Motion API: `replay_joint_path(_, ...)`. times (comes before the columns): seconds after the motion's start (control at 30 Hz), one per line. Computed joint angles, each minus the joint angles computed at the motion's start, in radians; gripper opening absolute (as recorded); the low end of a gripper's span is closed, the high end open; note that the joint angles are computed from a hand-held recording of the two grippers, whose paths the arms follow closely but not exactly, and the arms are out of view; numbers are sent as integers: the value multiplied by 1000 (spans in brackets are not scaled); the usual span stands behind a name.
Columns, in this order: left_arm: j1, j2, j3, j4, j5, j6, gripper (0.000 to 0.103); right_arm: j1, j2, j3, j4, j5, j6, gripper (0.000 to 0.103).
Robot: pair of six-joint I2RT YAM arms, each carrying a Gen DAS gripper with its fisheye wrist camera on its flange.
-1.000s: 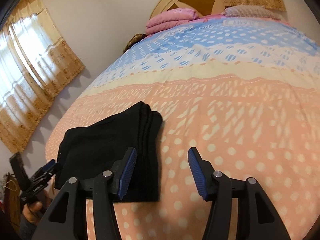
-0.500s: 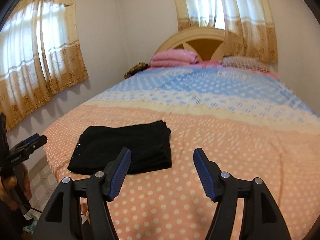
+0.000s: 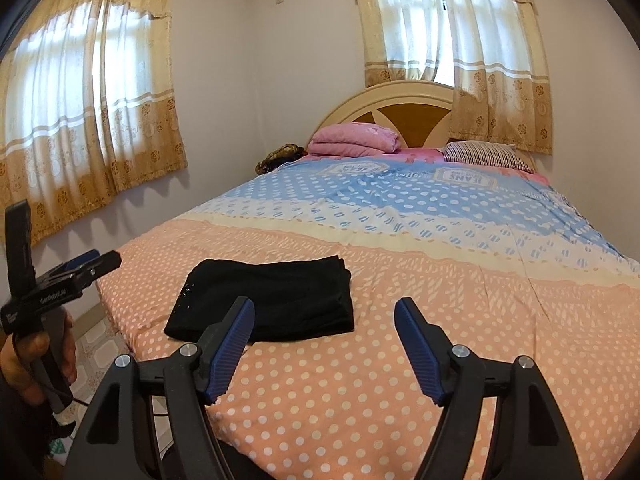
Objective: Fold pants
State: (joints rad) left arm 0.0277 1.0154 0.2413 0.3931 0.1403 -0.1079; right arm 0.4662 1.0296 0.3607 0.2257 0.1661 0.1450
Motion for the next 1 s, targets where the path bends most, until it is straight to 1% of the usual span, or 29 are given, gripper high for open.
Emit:
replay_joint_path(0.1,-1,-18,1,-14,0,-3,103,31,-23,4,-19,24,3,74)
replay_joint_path(0.3,-13,-62,-4,-36,-17,-5,103,42,-68,3,-47,27,-3,74)
replay_joint_path(0.9,-31,-65,-6,-41,-34,0,103,61,-78,-12,-45,31,12,74)
replay_joint_path(1.0,-43,-65,-6,-39,-50,10,103,53,-79,-14,-42,21,7,74)
